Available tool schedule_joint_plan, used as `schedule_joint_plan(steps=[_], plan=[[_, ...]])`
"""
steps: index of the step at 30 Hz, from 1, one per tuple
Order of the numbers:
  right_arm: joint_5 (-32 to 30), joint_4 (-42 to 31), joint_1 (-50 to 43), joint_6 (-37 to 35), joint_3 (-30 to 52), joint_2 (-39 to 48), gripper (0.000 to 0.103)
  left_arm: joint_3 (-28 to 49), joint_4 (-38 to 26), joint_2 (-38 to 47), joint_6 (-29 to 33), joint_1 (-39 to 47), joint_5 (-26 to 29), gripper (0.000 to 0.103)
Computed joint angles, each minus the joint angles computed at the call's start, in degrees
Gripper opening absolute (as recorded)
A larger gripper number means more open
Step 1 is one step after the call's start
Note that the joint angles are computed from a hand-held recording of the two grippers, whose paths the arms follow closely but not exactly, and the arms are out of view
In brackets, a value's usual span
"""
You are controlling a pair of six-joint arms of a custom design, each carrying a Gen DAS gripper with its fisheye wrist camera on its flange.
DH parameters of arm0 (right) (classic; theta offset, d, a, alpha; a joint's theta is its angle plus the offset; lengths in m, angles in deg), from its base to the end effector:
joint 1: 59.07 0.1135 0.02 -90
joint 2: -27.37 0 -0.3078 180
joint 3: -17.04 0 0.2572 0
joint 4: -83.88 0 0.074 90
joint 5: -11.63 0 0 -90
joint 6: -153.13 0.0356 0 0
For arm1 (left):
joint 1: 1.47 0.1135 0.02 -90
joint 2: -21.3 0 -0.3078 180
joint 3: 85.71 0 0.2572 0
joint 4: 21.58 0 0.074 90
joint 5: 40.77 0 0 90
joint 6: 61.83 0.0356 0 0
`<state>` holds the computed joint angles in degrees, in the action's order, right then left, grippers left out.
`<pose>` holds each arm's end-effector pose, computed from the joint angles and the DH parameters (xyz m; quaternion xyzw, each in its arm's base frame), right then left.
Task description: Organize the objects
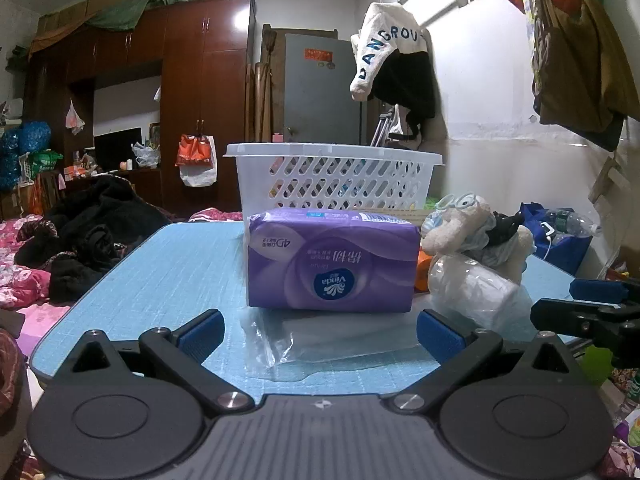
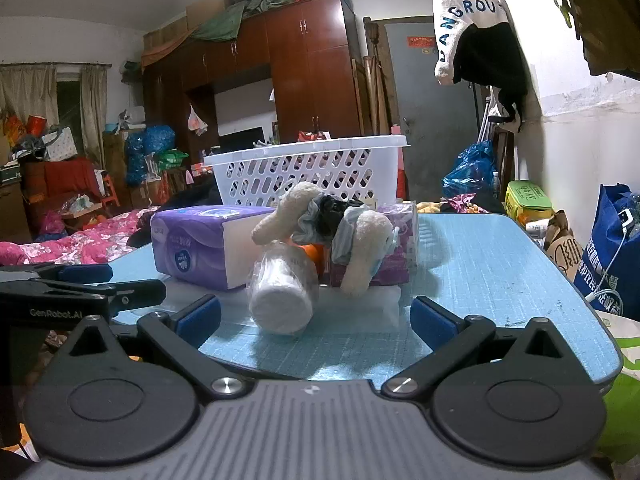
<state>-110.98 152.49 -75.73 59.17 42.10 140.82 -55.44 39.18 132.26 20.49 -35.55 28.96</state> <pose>0.2427 -0.0526 0.1036 -0.0736 0.7982 0.1272 0.5842 0.2328 -0.1426 0.1105 0.0857 0.8078 -0.0668 0.5794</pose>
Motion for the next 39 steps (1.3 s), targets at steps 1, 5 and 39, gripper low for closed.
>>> schedule_joint_plan(steps=[1,5,39], plan=[[0.04,-0.06,0.04,-0.03,-0.06,-0.08,0.103,0.0,0.0,0.0,0.0,0.0,0.0,0.103],[0.01,0.02,0.05,-0.01,-0.1,-0.02,0.103,0.02,0.07,0.03,0.03,-0.08,-0.2,0.103],[-1.09,-0.56,-0.62,0.82,-0.04,0.07,0.103,0.09,-0.34,-0.62,0.87,0.01,-0.44,0.103]])
